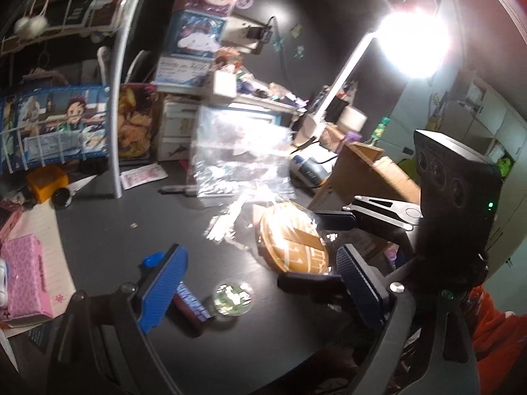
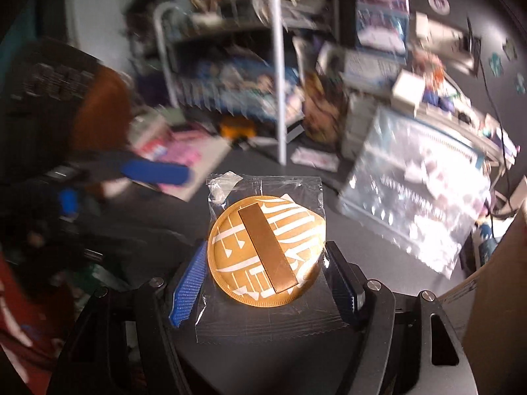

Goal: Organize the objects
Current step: 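Carry the bagged orange badge into the box and open the right gripper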

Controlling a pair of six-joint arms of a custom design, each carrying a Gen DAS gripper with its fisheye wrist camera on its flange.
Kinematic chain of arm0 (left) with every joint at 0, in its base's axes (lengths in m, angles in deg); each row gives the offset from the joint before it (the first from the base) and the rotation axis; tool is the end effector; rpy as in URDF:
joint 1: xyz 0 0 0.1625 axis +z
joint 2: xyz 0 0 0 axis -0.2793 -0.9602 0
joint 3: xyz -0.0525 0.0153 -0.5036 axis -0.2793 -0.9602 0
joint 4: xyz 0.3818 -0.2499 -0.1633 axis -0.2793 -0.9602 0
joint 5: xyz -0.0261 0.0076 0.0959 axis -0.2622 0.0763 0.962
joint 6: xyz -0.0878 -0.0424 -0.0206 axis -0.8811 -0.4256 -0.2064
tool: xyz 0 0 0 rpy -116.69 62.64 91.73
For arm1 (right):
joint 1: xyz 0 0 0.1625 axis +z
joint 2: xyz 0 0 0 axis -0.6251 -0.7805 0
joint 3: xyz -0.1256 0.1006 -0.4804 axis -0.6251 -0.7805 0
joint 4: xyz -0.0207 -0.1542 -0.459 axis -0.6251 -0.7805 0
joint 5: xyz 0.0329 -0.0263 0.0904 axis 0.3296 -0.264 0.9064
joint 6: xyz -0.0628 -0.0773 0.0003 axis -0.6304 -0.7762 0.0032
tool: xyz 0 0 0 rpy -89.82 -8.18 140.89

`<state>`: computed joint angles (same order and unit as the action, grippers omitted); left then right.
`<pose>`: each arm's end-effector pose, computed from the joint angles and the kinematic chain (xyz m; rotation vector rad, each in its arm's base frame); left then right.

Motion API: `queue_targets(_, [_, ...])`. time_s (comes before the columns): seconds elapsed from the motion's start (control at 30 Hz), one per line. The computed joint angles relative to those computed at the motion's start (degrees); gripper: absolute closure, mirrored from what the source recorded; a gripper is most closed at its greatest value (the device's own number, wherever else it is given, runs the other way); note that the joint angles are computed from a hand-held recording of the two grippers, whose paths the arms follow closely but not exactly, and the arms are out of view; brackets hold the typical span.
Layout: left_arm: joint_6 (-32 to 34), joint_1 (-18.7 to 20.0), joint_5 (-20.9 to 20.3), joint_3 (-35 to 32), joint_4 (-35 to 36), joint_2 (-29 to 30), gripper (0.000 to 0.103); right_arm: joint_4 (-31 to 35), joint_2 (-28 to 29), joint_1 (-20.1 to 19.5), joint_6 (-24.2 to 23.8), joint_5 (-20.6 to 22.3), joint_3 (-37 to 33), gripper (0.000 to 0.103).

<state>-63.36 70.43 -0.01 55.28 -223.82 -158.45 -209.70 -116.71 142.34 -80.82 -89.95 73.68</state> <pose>-0.1414 -0.5356 0.2721 0.2435 2.4939 -1.2121 0.2996 -0.6718 0.0466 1.9263 -2.3940 0.1830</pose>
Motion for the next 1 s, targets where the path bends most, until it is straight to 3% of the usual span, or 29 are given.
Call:
queue_targets(0.07, [0.95, -0.62, -2.58, -0.79, -0.93, 0.33, 0.013, 0.29, -1.55, 0.10, -0.59, 1.79, 0.66, 0.037])
queue_targets(0.17, [2.52, -1.88, -3.09, -2.69, -1.17, 1.58, 0.015, 1.26, -3.97, -0.16, -1.82, 4.27, 1.20, 0.037])
queue_targets(0.33, [4.52, -3.12, -4.65, -8.22, 1.18, 5.18, 0.044, 1.52, -6.91, -1.61, -3.47, 6.87, 0.51, 0.037])
queue_targets(0.53, [7.13, -3.09, -7.02, -17.46, 6.01, 11.82, 0.059, 1.42, -8.93, -4.05, -2.18, 7.84, -2.33, 0.037])
queue_targets(0.8, [8.75, -1.61, -11.37, -29.01, 14.66, 20.07, 0.060, 4.89, -8.47, -7.23, 1.57, 6.16, -8.51, 0.037])
queue_targets(1.0, [7.98, -0.17, -13.23, -33.79, 20.52, 23.09, 0.060, 7.39, -7.10, -8.31, 3.19, 3.30, -11.85, 0.037])
